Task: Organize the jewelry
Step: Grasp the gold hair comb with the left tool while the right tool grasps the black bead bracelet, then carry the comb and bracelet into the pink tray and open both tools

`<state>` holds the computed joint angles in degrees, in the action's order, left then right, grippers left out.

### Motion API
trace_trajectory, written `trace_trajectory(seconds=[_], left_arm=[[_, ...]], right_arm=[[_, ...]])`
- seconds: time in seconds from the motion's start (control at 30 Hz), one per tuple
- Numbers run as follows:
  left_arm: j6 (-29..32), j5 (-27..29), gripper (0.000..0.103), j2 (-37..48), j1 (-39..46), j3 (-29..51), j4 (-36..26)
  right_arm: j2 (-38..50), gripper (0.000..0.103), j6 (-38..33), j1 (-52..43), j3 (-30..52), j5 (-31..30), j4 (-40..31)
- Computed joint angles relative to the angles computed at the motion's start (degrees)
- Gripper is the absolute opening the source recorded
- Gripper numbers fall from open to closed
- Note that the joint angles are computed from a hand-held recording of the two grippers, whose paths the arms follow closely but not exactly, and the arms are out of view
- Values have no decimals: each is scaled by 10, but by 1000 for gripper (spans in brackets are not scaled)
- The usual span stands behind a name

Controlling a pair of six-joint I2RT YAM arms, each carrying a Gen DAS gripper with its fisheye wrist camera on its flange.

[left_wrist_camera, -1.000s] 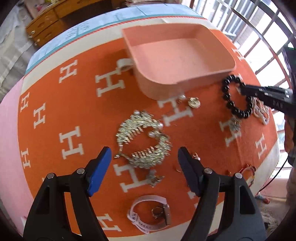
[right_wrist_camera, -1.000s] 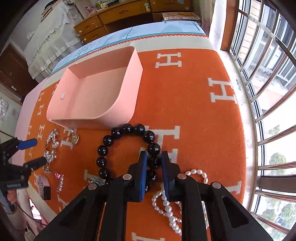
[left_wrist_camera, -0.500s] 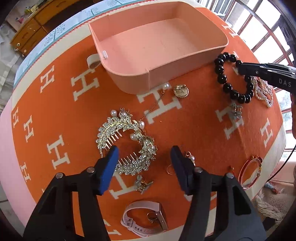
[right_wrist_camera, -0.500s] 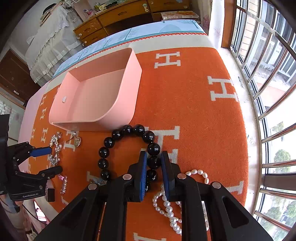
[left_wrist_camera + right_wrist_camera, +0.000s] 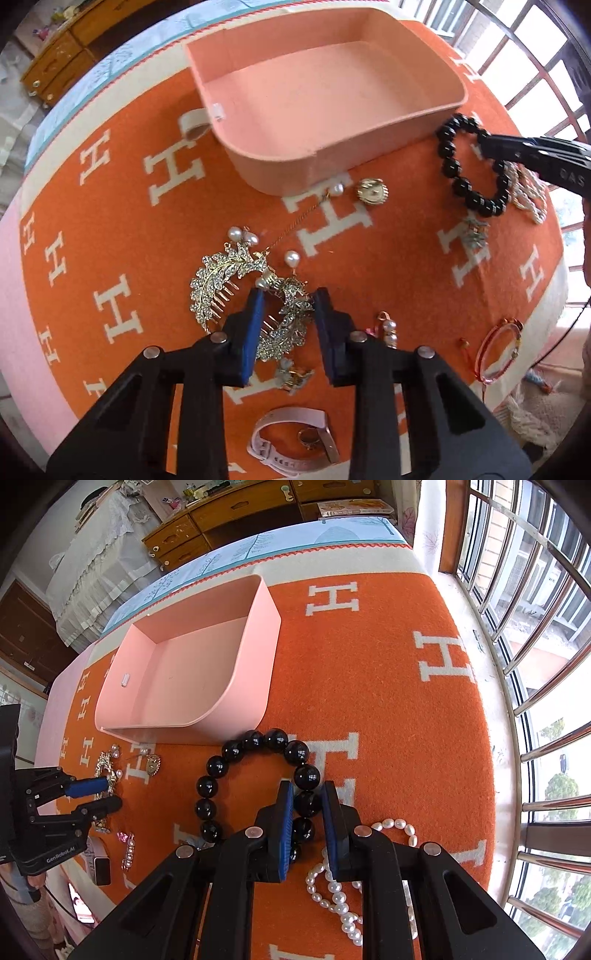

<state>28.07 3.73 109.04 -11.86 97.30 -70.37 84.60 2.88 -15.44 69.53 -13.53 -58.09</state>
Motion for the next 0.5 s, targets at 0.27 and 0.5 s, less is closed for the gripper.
trace_trajectory(seconds=[0.27,0.5], left_arm=[[-26,31,21,-23,26,-4,4],[-26,60,21,-59,50,10,-20]], right_arm=[[-27,15,8,4,-10,4,-3],[-66,15,12,5,33,-16,-40]])
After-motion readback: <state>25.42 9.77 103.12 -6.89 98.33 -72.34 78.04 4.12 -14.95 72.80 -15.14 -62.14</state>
